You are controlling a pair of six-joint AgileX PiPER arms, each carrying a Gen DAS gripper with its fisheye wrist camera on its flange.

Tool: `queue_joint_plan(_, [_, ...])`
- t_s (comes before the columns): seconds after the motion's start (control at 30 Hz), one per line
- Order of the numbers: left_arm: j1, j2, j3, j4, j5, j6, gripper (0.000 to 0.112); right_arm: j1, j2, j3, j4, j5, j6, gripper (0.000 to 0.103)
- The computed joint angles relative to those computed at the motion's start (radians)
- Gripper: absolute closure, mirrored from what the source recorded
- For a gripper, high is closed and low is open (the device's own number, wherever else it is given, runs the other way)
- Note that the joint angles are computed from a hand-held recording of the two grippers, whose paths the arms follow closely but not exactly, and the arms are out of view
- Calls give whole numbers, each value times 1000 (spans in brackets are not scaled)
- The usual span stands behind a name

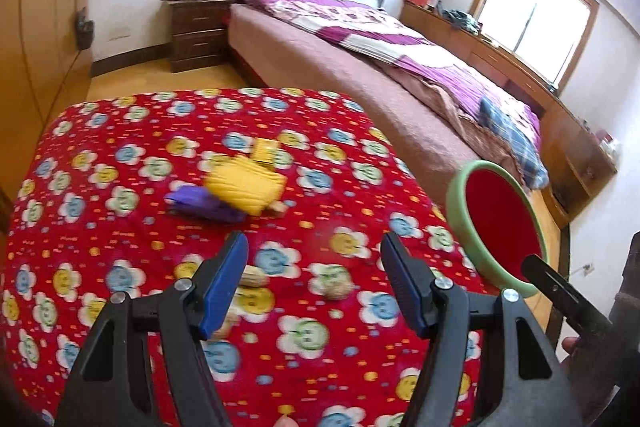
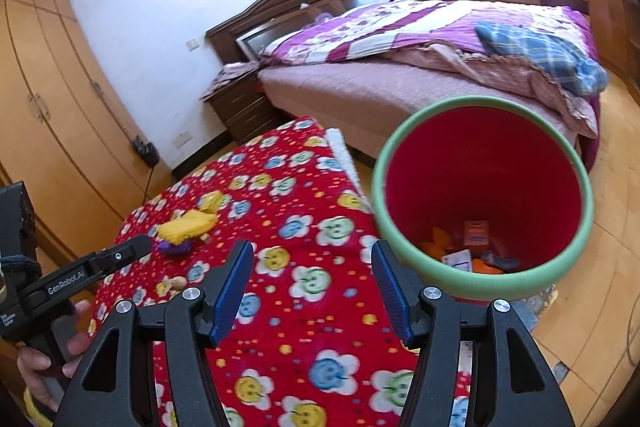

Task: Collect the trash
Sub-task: 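Move both open tools back from the bucket over the bedspread items, then grasp the yellow mesh foam net with the right tool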

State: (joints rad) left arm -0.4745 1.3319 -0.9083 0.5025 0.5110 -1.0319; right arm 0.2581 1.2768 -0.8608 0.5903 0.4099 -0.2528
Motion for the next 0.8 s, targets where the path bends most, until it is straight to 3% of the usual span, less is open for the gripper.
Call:
queue_joint_plan(0.2, [115, -59, 40, -21, 20, 70, 44, 86, 62, -91, -84, 17, 92, 40])
queue_joint_plan(0.47, [309, -75, 76, -122, -15, 238, 44, 198, 190, -261, -220, 52, 237, 40])
queue_joint_plan(0.8, [489, -18, 113, -201, -86, 368, 44, 300, 430, -481, -213, 89, 252, 40])
